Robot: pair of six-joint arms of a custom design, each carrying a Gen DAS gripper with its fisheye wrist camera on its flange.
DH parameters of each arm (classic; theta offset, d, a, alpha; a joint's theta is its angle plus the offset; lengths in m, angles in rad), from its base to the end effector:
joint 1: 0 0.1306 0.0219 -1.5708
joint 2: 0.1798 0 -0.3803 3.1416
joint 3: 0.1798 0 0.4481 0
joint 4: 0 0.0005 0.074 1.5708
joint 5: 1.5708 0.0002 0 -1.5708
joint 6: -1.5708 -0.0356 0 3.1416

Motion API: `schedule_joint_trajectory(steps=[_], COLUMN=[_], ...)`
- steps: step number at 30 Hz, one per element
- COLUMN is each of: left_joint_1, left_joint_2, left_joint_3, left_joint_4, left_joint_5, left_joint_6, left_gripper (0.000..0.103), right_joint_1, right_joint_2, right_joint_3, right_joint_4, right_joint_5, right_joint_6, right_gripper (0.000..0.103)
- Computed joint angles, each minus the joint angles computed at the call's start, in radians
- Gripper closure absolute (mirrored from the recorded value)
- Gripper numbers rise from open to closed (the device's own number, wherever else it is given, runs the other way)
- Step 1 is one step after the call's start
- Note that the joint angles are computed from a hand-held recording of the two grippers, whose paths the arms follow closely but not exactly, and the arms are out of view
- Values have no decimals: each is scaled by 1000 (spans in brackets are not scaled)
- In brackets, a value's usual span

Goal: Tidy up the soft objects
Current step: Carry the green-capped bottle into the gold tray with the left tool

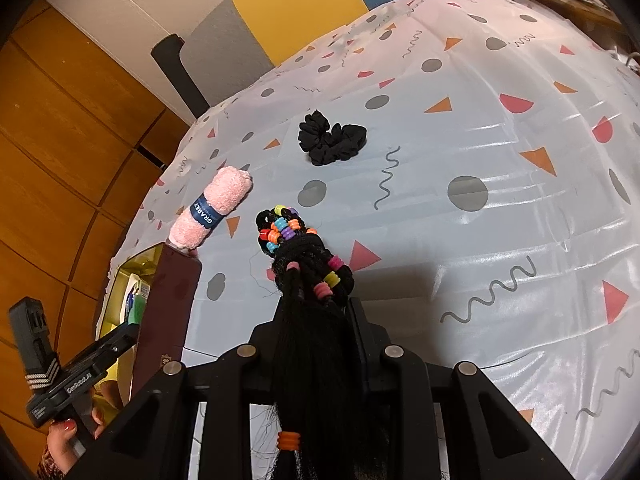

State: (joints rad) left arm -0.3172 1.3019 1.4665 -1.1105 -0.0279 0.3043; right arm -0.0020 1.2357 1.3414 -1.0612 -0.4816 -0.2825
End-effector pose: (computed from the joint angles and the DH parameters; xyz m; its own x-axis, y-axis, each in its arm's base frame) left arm 0.4696 -0.1536 0.4938 -0.8239 -0.0447 -0.5649 0.0518 0.9868 -0.1537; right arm 0.4695 0.0150 0.4673 -0.8583 0.2488 -0.4489 -0.0274 0.8512 0.5241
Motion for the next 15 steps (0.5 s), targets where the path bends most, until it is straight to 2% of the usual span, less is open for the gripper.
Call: schedule_joint_trajectory(steps=[3,9,12,15], left_joint_1=[1,23,25,32], left_joint_2=[-48,-178,-234,-290], left_joint_3=[-34,-137,-179,-222], left_joint_4=[27,87,94,108], left_joint_5=[16,97,102,109], left_joint_6=[2,26,11,-18], left_gripper=[39,39,39,39], right_joint_1=[1,12,25,43], right_joint_2=[-6,-27,-51,-83], right_joint_3=[-2,-11,-26,-52], right_joint_4=[9,35,62,83], right_joint_5=[-3,-17,-41,-69], right_joint_6=[0,10,3,-42], right_gripper=[76,76,76,76])
